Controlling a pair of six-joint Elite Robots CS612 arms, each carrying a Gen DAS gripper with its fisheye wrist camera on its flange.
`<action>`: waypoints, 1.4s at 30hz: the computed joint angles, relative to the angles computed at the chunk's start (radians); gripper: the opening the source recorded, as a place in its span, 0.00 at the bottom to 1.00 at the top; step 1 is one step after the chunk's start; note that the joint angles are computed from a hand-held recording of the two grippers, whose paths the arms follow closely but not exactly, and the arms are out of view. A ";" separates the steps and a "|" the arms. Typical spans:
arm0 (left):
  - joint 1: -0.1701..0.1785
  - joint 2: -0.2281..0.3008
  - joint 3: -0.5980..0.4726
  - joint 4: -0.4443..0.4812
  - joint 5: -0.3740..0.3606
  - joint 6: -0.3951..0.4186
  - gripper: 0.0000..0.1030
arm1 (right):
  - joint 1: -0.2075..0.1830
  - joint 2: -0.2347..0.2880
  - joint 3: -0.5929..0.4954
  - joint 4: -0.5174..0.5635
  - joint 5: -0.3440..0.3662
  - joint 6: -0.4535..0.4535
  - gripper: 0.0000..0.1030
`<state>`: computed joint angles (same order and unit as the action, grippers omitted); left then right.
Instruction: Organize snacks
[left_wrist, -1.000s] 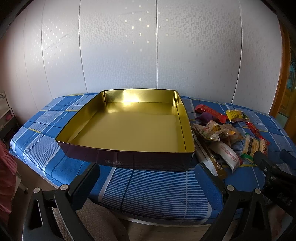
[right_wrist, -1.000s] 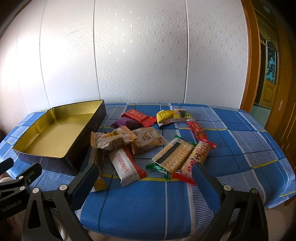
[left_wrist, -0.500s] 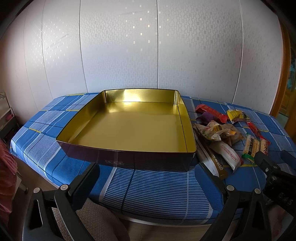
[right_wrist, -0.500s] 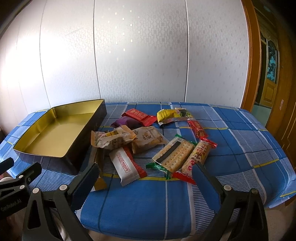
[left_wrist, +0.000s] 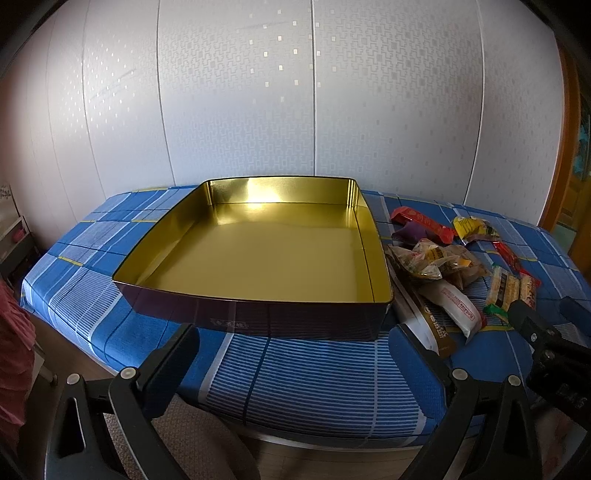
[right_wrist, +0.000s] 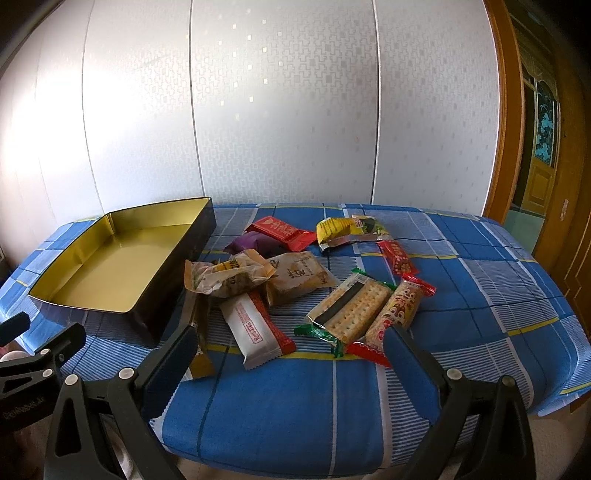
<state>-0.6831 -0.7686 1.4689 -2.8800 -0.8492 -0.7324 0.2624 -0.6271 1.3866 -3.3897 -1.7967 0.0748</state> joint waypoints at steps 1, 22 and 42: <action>0.000 0.000 0.001 -0.002 -0.002 0.000 1.00 | 0.000 0.000 0.000 0.000 0.000 0.000 0.99; -0.002 0.004 -0.001 -0.022 0.002 0.028 1.00 | -0.002 0.003 -0.001 -0.012 -0.008 0.001 0.99; 0.032 0.008 -0.002 -0.060 -0.238 0.083 1.00 | -0.050 -0.015 0.017 0.012 -0.087 0.067 0.98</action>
